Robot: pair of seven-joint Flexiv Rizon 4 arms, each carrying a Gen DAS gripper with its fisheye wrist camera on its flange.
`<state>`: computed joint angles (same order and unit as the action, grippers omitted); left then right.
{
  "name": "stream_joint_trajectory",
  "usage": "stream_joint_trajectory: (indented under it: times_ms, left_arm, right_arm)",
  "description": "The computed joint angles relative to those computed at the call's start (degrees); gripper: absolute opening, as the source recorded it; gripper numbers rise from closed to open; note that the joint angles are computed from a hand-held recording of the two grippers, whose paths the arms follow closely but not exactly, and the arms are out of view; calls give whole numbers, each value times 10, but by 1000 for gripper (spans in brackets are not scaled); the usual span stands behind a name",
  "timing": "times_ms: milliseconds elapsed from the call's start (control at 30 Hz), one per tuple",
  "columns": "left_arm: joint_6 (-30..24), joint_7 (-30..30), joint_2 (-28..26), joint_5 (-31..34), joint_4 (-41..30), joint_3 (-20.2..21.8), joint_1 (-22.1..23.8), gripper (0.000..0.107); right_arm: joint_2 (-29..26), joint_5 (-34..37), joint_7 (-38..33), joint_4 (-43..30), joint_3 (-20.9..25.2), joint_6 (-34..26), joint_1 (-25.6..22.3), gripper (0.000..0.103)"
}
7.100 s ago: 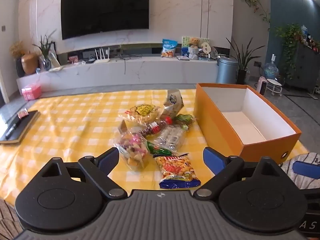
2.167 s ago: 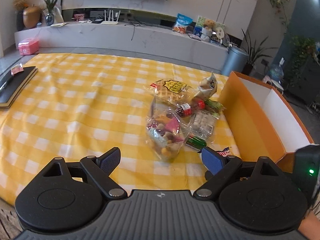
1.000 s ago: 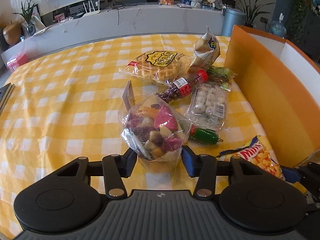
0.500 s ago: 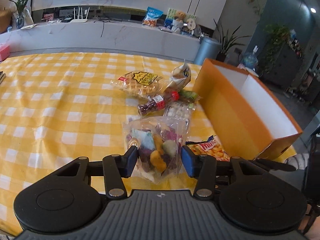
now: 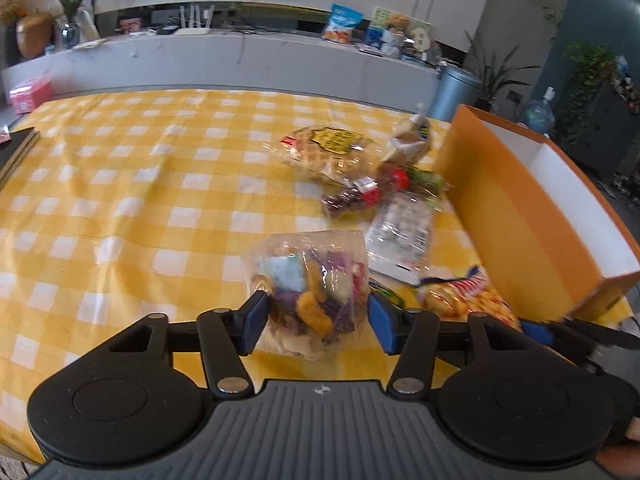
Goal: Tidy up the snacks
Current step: 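Grasp the clear dried-fruit bag with the left gripper while the right holds the chip bag, then lift the fruit bag with the left gripper and carry it into the orange box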
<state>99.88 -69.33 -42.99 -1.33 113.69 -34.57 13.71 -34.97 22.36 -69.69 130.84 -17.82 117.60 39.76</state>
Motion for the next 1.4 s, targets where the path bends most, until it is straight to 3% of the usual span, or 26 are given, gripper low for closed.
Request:
stream_joint_trajectory:
  times_ms: [200,367,600,833,933,1000,1067,1267,1333,1400]
  left_arm:
    - [-5,-26,-9,-16,-21,18,-19,65]
    - [12,-21,-11,-6,-24,44,-40,59]
    - [-4,-21,-44,6,1,-78,77,52]
    - [16,-21,-68,51,16,-155,141,45]
    - [20,-21,-69,63,20,-169,150,39]
    - [22,-18,-78,74,22,-185,162,27]
    - [20,-12,-89,84,21,-198,172,24]
    - [-17,-24,-63,46,14,-149,141,28]
    - [-36,-22,-57,30,20,-153,152,42]
    - [-55,-14,-53,17,28,-168,173,63]
  right_arm:
    - [6,-17,19,-1,45,2,-50,66]
    - [6,-17,22,1,47,11,-49,66]
    - [6,-14,25,1,47,11,-50,66]
    - [5,-10,22,1,42,16,-43,66]
    - [5,-7,19,2,42,17,-42,66]
    - [6,-6,18,2,42,18,-42,66]
    - [6,-4,17,2,42,17,-41,66]
    - [7,-1,16,3,42,20,-41,66]
    - [8,-1,18,4,49,24,-46,66]
    - [9,-5,19,4,57,25,-55,66]
